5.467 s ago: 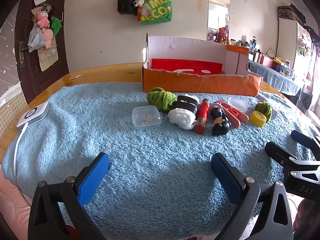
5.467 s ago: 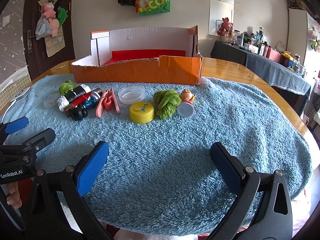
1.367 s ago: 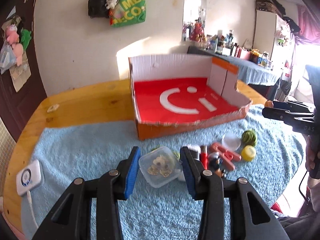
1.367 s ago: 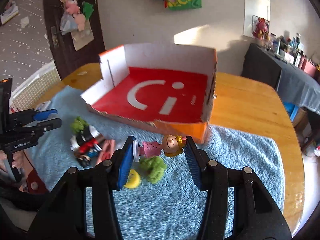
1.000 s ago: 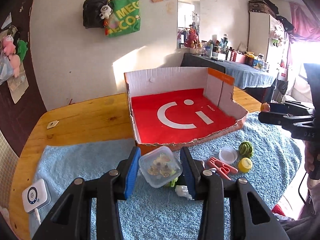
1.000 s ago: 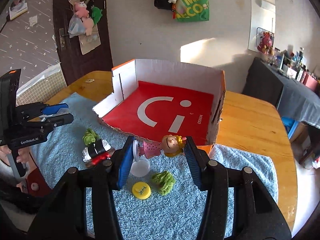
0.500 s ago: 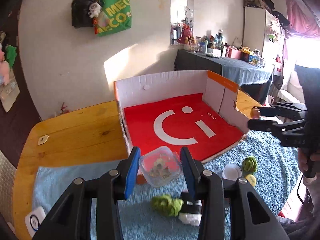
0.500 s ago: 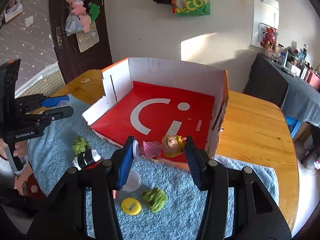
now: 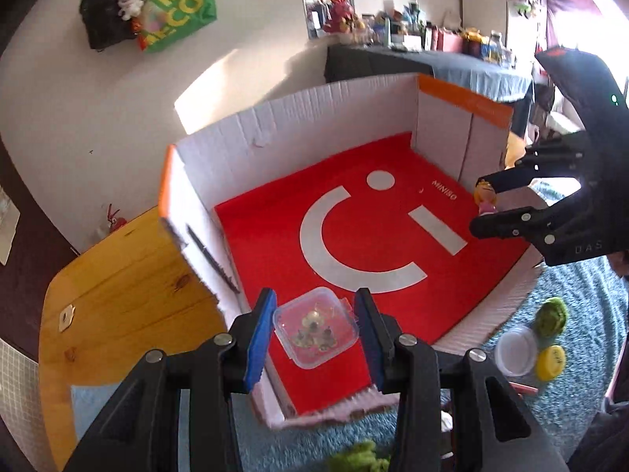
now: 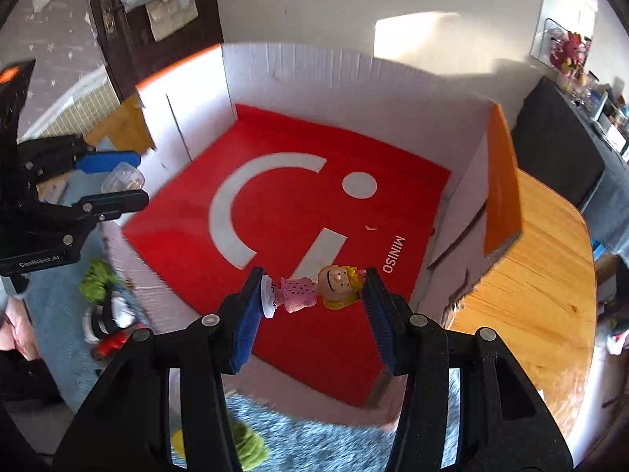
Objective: Organize objects
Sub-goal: 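Carry the doll and clear box into the red-floored box and release both, then withdraw both tools from the box back over the towel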
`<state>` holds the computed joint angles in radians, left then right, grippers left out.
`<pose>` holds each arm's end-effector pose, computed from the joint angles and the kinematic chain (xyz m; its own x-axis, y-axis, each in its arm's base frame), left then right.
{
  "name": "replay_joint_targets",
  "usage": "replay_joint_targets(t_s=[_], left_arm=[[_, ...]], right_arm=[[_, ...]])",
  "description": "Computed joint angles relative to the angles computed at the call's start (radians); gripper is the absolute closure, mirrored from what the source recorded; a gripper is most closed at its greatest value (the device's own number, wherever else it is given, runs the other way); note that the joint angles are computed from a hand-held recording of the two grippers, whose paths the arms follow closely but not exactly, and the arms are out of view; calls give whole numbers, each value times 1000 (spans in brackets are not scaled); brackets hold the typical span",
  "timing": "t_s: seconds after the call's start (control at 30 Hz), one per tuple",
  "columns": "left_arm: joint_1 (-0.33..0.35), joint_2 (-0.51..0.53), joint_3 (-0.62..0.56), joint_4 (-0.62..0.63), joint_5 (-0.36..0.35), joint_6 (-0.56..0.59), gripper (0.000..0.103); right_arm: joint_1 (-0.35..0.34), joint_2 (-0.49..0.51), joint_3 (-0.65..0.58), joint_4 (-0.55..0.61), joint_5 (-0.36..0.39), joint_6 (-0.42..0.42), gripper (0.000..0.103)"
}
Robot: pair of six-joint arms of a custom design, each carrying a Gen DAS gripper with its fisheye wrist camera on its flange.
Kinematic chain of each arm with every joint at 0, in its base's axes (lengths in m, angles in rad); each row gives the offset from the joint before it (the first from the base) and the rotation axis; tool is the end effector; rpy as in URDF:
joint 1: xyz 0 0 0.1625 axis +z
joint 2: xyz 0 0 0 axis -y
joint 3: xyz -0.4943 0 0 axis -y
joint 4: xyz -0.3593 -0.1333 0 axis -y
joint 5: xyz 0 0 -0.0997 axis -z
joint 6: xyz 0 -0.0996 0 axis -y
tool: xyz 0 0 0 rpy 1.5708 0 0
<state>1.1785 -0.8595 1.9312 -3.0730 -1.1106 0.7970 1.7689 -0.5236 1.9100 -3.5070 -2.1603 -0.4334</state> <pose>-0.0739 -0.6431 0.1820 -0.3796 0.7203 -0.5806 0.8857 0.4643 -0.0030 0.1989 -0.5947 0.0379 -0.7210 -0.2411 0.6496 -0.5186 0.8096 -0.2751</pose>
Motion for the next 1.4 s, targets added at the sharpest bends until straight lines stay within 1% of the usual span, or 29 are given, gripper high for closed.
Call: replay_joint_targets(t_s=[0.2, 0.33, 0.53, 0.8, 1.0, 1.07, 1.1, 1.4], left_arm=[[7, 35, -56, 82, 24, -7, 60], [13, 44, -85, 146, 29, -24, 60], [21, 55, -109, 207, 46, -32, 60], [21, 55, -107, 217, 52, -9, 59], [18, 55, -101, 208, 57, 1, 59], [19, 58, -105, 211, 55, 0, 59], [20, 57, -106, 212, 55, 0, 59], [21, 57, -108, 215, 53, -3, 59]], right_arm=[[-13, 0, -37, 122, -28, 9, 55], [-26, -14, -48, 201, -19, 46, 55], [-25, -18, -55, 250, -45, 21, 55], [-13, -13, -54, 283, -96, -9, 55], [-10, -22, -36, 283, -100, -10, 53], [-8, -25, -27, 285, -94, -11, 47], [-7, -26, -24, 287, -94, -15, 46], [-1, -41, 8, 278, -94, 0, 44]])
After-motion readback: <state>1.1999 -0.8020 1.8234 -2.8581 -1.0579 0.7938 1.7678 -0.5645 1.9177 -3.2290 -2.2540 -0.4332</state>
